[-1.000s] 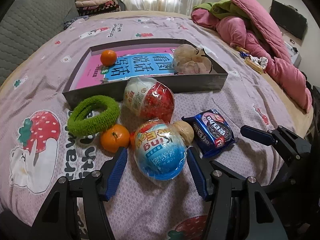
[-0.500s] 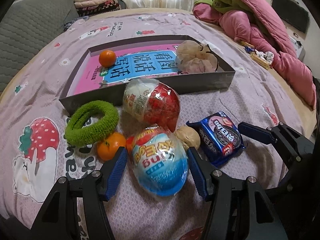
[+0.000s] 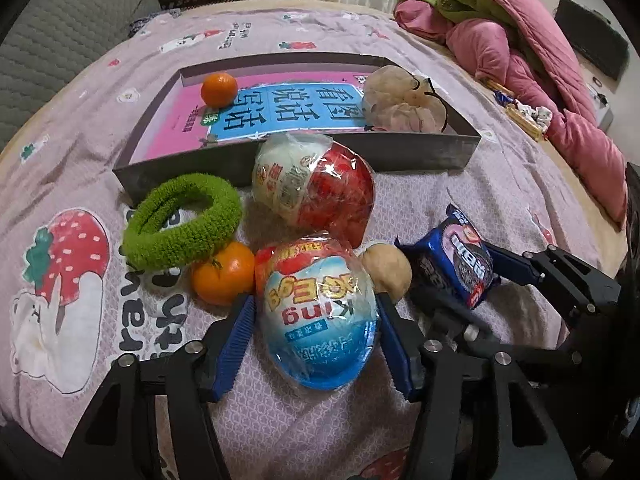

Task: Organize objects
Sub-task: 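Close the left tool on the blue toy egg while the right tool grasps the biscuit packet, then lift the blue egg and biscuit packet and carry them toward the grey tray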

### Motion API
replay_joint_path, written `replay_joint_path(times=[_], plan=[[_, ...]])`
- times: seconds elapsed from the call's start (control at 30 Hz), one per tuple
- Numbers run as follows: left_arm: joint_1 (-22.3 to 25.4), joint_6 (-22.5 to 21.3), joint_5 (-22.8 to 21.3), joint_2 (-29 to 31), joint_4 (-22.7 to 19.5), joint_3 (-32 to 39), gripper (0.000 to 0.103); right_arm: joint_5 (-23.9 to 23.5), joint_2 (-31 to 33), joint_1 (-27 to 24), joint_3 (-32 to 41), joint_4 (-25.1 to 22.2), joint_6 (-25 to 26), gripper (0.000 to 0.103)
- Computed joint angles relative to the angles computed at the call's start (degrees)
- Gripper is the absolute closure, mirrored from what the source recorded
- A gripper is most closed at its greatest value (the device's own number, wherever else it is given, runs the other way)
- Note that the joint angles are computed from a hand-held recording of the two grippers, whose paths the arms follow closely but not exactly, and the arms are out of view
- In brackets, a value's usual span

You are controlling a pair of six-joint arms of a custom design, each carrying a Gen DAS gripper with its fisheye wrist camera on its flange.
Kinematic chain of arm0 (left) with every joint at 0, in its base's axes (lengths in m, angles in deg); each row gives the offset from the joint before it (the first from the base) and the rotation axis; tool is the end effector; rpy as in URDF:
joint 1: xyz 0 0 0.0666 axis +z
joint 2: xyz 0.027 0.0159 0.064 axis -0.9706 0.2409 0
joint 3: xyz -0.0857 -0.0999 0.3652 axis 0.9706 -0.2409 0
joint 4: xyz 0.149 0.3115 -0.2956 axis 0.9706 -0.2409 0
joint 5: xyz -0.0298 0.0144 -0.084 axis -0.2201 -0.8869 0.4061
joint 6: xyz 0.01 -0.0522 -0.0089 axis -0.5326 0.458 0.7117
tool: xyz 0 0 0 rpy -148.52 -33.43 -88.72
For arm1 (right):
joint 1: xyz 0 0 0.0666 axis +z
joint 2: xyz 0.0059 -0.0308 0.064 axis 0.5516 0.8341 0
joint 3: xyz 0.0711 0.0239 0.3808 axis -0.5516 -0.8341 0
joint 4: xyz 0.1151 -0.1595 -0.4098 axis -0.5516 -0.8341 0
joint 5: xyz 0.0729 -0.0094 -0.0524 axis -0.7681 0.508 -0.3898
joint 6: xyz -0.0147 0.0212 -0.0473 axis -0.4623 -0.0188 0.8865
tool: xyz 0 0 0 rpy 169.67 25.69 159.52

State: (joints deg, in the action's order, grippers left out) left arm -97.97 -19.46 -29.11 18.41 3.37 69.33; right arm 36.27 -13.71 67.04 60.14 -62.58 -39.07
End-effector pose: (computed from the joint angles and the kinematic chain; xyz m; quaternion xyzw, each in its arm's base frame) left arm 0.4831 -0.2012 0.4962 0.2301 0.9340 -0.1233 0.2438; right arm 0.4083 0.2553 0.4855 -0.0021 0.9419 -0.0017 0.3359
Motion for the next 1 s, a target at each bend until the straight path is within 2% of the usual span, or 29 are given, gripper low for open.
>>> replay_joint_path(times=[0.17, 0.33, 0.63, 1.0], plan=[[0.1, 0.2, 0.3, 0.0, -0.7, 0.2, 0.045, -1.6, -0.6, -0.4, -0.5, 0.3, 0.4, 0.052], [-0.5, -0.7, -1.3, -0.8, 0.0, -0.5, 0.046, -2.1, -2.2, -1.0, -1.7, 1.5, -0.9, 0.052], [-0.3, -1.5, -1.1, -3.3, 3.2, -1.5, 0.046, -0.7, -4.9, -2.1, -3.3, 4.1, -3.1, 0.052], [1.2, -1.8, -1.1, -5.5, 5.0, -1.9, 0.046, 3.5, -4.5, 0.9, -0.1, 4.1, -1.8, 0.052]])
